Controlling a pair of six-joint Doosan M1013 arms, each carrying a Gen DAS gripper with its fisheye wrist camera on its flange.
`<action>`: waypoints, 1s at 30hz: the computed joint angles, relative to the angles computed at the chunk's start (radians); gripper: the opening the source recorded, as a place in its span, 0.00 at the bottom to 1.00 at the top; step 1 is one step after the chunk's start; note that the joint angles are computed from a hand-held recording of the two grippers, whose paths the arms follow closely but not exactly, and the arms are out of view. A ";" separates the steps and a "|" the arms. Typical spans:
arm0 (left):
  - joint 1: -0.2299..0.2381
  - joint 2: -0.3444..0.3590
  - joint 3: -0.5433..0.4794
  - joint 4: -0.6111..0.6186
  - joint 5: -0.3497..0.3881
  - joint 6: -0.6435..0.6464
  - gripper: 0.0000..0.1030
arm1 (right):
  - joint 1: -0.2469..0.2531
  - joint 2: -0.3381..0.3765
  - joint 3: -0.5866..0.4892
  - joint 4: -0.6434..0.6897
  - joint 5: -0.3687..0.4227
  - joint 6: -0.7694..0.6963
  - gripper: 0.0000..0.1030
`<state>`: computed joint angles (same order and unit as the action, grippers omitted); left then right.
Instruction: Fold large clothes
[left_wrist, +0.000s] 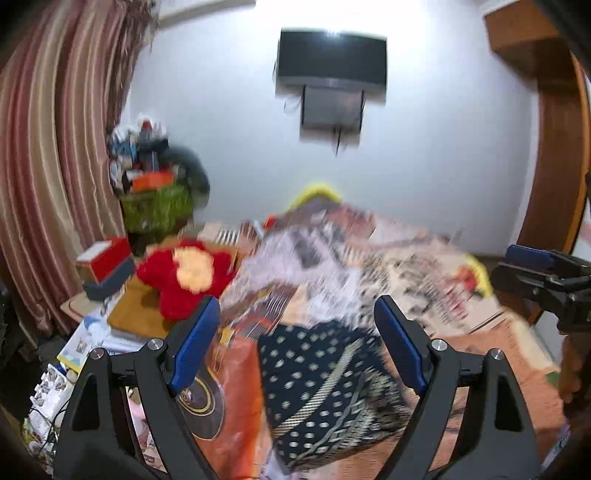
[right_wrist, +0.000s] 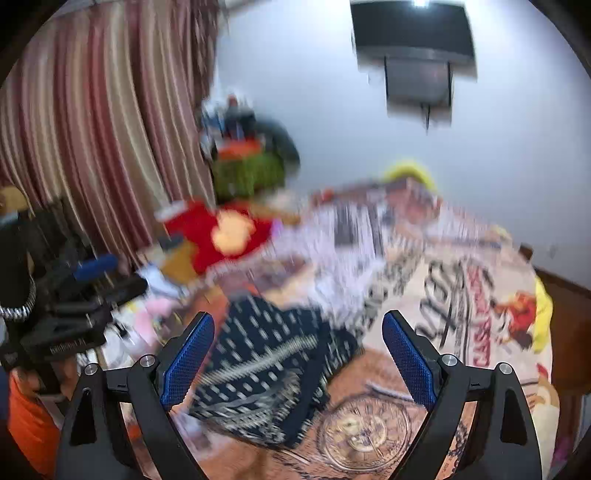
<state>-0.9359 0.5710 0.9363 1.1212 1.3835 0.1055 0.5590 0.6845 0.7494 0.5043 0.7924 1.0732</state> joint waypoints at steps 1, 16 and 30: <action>-0.018 -0.002 -0.004 0.033 0.003 -0.008 0.84 | -0.002 -0.029 0.042 0.038 -0.040 -0.032 0.89; -0.159 0.058 -0.089 0.228 0.153 -0.056 0.86 | 0.006 -0.340 0.534 0.610 -0.393 -0.591 0.92; -0.170 0.052 -0.070 0.228 0.159 -0.117 0.86 | 0.014 -0.371 0.585 0.476 -0.442 -0.451 0.94</action>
